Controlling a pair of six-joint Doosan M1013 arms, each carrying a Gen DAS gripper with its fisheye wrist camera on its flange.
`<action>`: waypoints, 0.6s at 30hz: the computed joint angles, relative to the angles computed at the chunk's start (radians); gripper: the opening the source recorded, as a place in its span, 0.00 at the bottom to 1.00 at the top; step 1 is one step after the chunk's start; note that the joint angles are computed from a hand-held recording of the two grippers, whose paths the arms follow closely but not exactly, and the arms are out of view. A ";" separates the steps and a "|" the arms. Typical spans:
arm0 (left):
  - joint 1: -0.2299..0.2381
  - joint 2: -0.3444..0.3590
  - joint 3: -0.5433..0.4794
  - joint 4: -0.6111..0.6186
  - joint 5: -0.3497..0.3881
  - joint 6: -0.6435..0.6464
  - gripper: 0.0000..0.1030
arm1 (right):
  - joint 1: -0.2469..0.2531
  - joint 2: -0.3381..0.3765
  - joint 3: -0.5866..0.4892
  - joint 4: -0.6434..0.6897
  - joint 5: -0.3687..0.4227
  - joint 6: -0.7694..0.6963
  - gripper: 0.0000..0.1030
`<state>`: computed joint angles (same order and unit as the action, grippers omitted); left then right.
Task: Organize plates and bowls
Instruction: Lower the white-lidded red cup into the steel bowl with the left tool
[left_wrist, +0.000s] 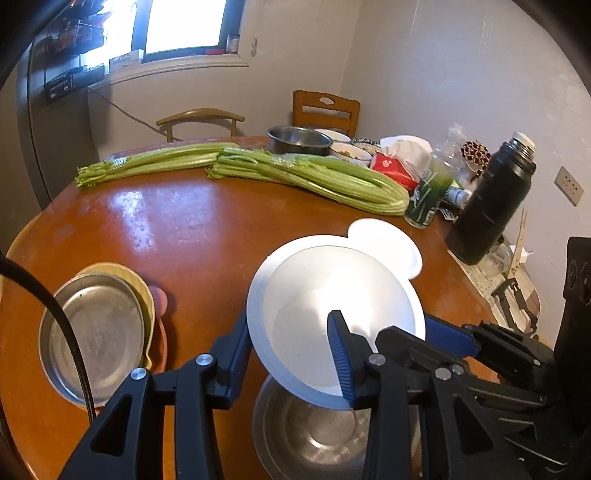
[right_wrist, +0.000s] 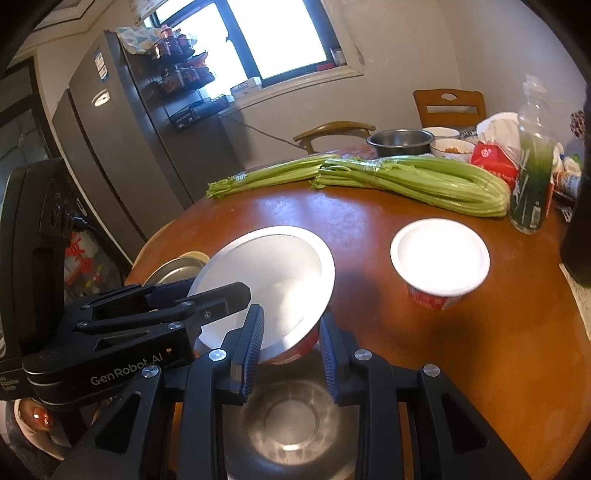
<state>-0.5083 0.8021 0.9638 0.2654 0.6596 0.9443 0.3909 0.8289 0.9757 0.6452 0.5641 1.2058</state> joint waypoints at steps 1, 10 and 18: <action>-0.002 -0.002 0.006 -0.004 -0.003 0.003 0.39 | 0.001 -0.006 0.012 0.000 -0.006 -0.003 0.31; -0.016 -0.025 0.070 -0.014 -0.025 0.006 0.39 | 0.007 -0.043 0.095 0.000 -0.027 -0.018 0.32; -0.024 -0.027 0.082 -0.034 -0.018 0.038 0.40 | 0.009 -0.062 0.139 0.002 -0.034 -0.006 0.33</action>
<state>-0.5323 0.7754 1.0457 0.2319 0.6411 0.9819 0.3997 0.7664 1.1152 0.6473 0.5299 1.1996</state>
